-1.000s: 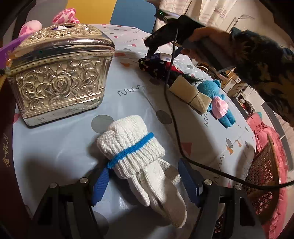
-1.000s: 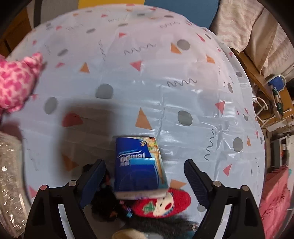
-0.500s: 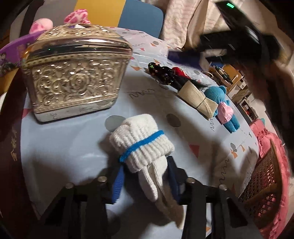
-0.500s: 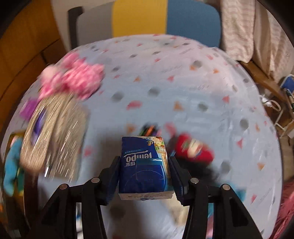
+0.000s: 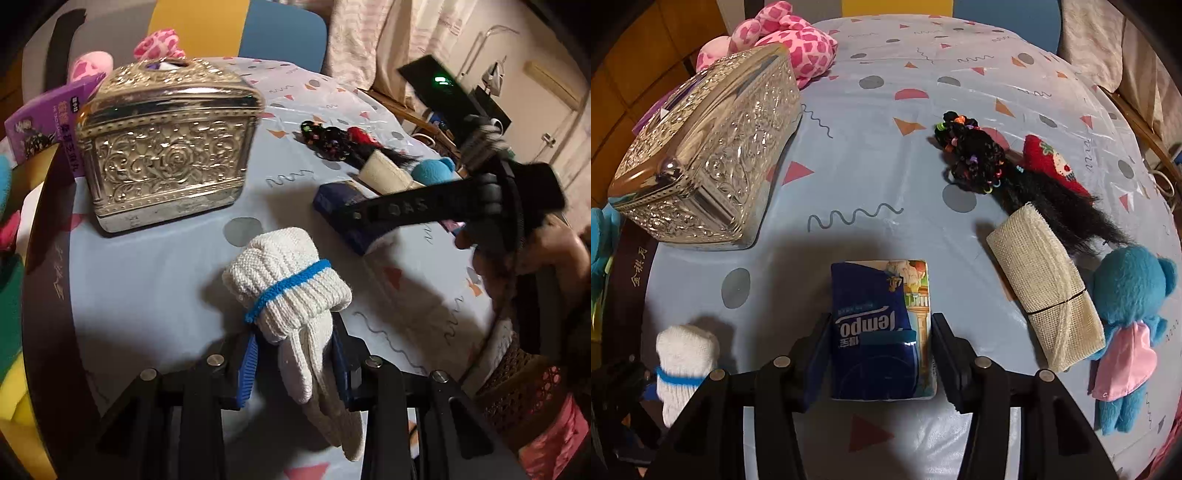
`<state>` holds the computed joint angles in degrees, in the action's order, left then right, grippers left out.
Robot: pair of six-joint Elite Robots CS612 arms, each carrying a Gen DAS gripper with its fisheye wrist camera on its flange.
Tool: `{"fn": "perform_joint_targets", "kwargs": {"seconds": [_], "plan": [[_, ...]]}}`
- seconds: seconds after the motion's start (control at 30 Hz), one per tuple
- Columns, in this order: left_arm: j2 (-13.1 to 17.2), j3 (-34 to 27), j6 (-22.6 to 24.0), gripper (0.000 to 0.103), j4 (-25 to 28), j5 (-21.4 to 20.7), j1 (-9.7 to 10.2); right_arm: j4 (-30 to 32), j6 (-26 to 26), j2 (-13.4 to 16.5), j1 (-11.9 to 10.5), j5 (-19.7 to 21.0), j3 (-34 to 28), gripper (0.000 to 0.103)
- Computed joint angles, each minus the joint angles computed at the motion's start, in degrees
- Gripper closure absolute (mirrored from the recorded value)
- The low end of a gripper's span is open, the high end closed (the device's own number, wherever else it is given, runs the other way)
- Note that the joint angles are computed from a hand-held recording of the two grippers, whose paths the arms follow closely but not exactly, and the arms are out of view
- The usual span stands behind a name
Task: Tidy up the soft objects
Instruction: 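Grasp the blue tempo tissue pack with the right tool while the left tool lifts the socks, then carry the white socks into the gold tray and open the left tool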
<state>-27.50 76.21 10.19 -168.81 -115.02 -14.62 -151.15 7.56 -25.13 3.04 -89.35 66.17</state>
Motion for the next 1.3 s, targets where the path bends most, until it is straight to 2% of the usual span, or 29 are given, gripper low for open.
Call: {"fn": "perform_joint_targets", "kwargs": {"seconds": [0.17, 0.3, 0.5, 0.57, 0.63, 0.7, 0.77, 0.83, 1.03, 1.1, 1.3], "plan": [[-1.7, 2.9, 2.2, 0.068, -3.7, -1.1, -0.05, 1.0, -1.5, 0.5, 0.4, -1.6, -0.6, 0.05], [-3.6, 5.0, 1.8, 0.068, -7.7, -3.9, 0.73, 0.2, -2.0, 0.6, 0.7, -2.0, -0.3, 0.05], [-5.7, 6.0, -3.2, 0.068, -12.5, -6.7, 3.5, -0.9, -2.5, 0.4, 1.1, -2.8, 0.4, 0.05], [-6.2, 5.9, -6.2, 0.068, -14.2, -6.3, 4.82, -1.0, -2.7, 0.5, 1.3, -3.1, 0.4, 0.05], [-6.5, 5.8, -8.7, 0.068, -16.3, -4.0, 6.18, -1.2, -2.8, 0.5, 1.4, -3.4, 0.5, 0.05], [-6.5, 5.3, -10.0, 0.068, -16.2, -1.7, 7.63, -1.3, -2.9, 0.4, 1.5, -3.5, 0.7, 0.05], [-6.4, 4.4, -11.2, 0.068, -14.6, 3.2, 8.93, -1.4, -2.9, 0.4, 1.5, -3.6, 0.7, 0.05], [-6.2, 3.4, -13.1, 0.068, -11.5, 5.7, 10.22, -1.3, -2.7, 0.2, 1.6, -3.6, 1.0, 0.05], [-5.0, 0.8, -17.0, 0.068, 0.1, 8.8, 13.67, -1.4, -2.8, 0.1, 1.6, -3.6, 1.1, 0.05], [-4.2, -0.4, -17.3, 0.068, 3.2, 10.4, 14.12, -1.3, -2.8, 0.1, 1.5, -3.6, 1.0, 0.05], [-0.9, -6.2, -15.9, 0.067, 10.7, 14.9, 13.68, -1.0, -2.3, 0.1, 1.5, -3.7, 0.9, 0.05]]}}
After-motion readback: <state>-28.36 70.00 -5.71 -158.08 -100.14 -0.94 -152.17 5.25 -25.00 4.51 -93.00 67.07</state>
